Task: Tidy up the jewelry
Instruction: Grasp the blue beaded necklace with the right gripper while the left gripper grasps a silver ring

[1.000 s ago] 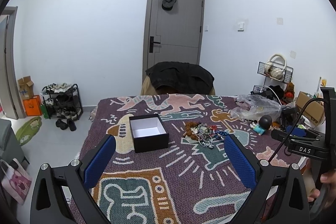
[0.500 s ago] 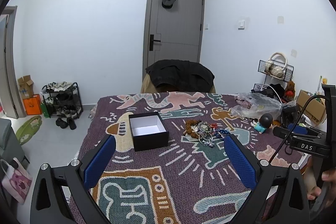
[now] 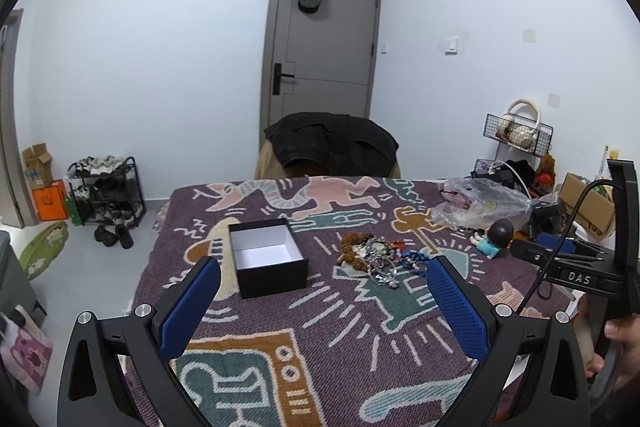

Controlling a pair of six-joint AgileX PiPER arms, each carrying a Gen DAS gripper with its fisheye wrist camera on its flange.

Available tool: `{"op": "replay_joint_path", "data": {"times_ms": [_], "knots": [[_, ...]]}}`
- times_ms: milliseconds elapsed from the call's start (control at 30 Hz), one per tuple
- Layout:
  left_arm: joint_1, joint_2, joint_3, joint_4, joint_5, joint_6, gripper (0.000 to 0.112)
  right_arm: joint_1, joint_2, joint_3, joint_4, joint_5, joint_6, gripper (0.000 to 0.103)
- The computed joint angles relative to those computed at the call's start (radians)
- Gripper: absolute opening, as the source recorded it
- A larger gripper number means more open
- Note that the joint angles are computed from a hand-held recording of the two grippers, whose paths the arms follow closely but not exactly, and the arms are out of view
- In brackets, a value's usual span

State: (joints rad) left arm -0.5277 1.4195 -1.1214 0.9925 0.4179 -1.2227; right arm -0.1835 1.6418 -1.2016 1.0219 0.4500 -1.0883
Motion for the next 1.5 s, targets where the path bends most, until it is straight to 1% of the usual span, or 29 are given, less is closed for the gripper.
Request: {"op": "replay_joint_path", "data": {"times_ms": [67, 133, 267, 300, 333, 400, 467, 533, 600, 800, 833, 933, 1000, 1033, 1200, 1267, 1300, 1367, 1400, 1467, 1500], "knots": [[0.012, 0.027, -0.032, -0.053, -0.018, 0.057, 0.102, -0.002, 0.024, -0.033, -0.025, 0.01, 0.03, 0.076], [0.031, 0.056, -0.069, -0.16, -0.042, 0.165, 0.099, -0.006, 0.053, -0.072, -0.042, 0.032, 0.048, 0.076], [0.068, 0.136, -0.174, -0.456, -0.059, 0.453, 0.09, -0.016, 0.113, -0.146, -0.074, 0.076, 0.095, 0.071], [0.077, 0.155, -0.197, -0.531, -0.058, 0.523, 0.085, -0.02, 0.134, -0.173, -0.087, 0.094, 0.118, 0.066], [0.087, 0.177, -0.227, -0.62, -0.052, 0.604, 0.081, -0.024, 0.159, -0.203, -0.102, 0.115, 0.146, 0.062], [0.105, 0.23, -0.296, -0.762, -0.025, 0.728, 0.077, -0.029, 0.199, -0.251, -0.126, 0.143, 0.192, 0.057], [0.114, 0.276, -0.354, -0.833, -0.001, 0.789, 0.073, -0.032, 0.249, -0.308, -0.157, 0.171, 0.244, 0.053], [0.125, 0.326, -0.424, -0.899, 0.039, 0.844, 0.068, -0.033, 0.302, -0.368, -0.196, 0.2, 0.301, 0.047], [0.138, 0.379, -0.496, -0.963, 0.081, 0.898, 0.065, -0.037, 0.346, -0.422, -0.221, 0.231, 0.342, 0.042], [0.151, 0.539, -0.718, -1.033, 0.218, 0.948, 0.061, -0.043, 0.461, -0.565, -0.269, 0.302, 0.437, 0.041], [0.153, 0.569, -0.756, -1.047, 0.241, 0.957, 0.059, -0.043, 0.479, -0.59, -0.28, 0.314, 0.454, 0.041], [0.154, 0.634, -0.84, -1.065, 0.293, 0.969, 0.053, -0.04, 0.552, -0.681, -0.316, 0.357, 0.51, 0.035], [0.152, 0.675, -0.893, -1.073, 0.324, 0.973, 0.051, -0.035, 0.603, -0.752, -0.35, 0.387, 0.553, 0.035], [0.149, 0.708, -0.939, -1.07, 0.353, 0.967, 0.048, -0.033, 0.628, -0.786, -0.362, 0.403, 0.574, 0.035], [0.14, 0.826, -1.094, -1.083, 0.439, 0.964, 0.044, -0.024, 0.739, -0.948, -0.404, 0.469, 0.646, 0.035], [0.136, 0.904, -1.212, -1.081, 0.509, 0.954, 0.042, -0.017, 0.774, -1.005, -0.423, 0.489, 0.669, 0.035], [0.135, 0.923, -1.238, -1.082, 0.524, 0.951, 0.041, -0.012, 0.793, -1.038, -0.435, 0.502, 0.682, 0.035], [0.133, 0.991, -1.34, -1.08, 0.579, 0.937, 0.04, -0.004, 0.829, -1.1, -0.46, 0.521, 0.707, 0.035], [0.133, 1.021, -1.385, -1.078, 0.602, 0.931, 0.039, 0.002, 0.856, -1.147, -0.476, 0.539, 0.728, 0.035], [0.136, 1.098, -1.506, -1.079, 0.674, 0.912, 0.034, 0.01, 0.916, -1.25, -0.505, 0.582, 0.77, 0.035], [0.139, 1.113, -1.523, -1.085, 0.685, 0.906, 0.032, 0.014, 0.947, -1.305, -0.522, 0.606, 0.794, 0.035]]}}
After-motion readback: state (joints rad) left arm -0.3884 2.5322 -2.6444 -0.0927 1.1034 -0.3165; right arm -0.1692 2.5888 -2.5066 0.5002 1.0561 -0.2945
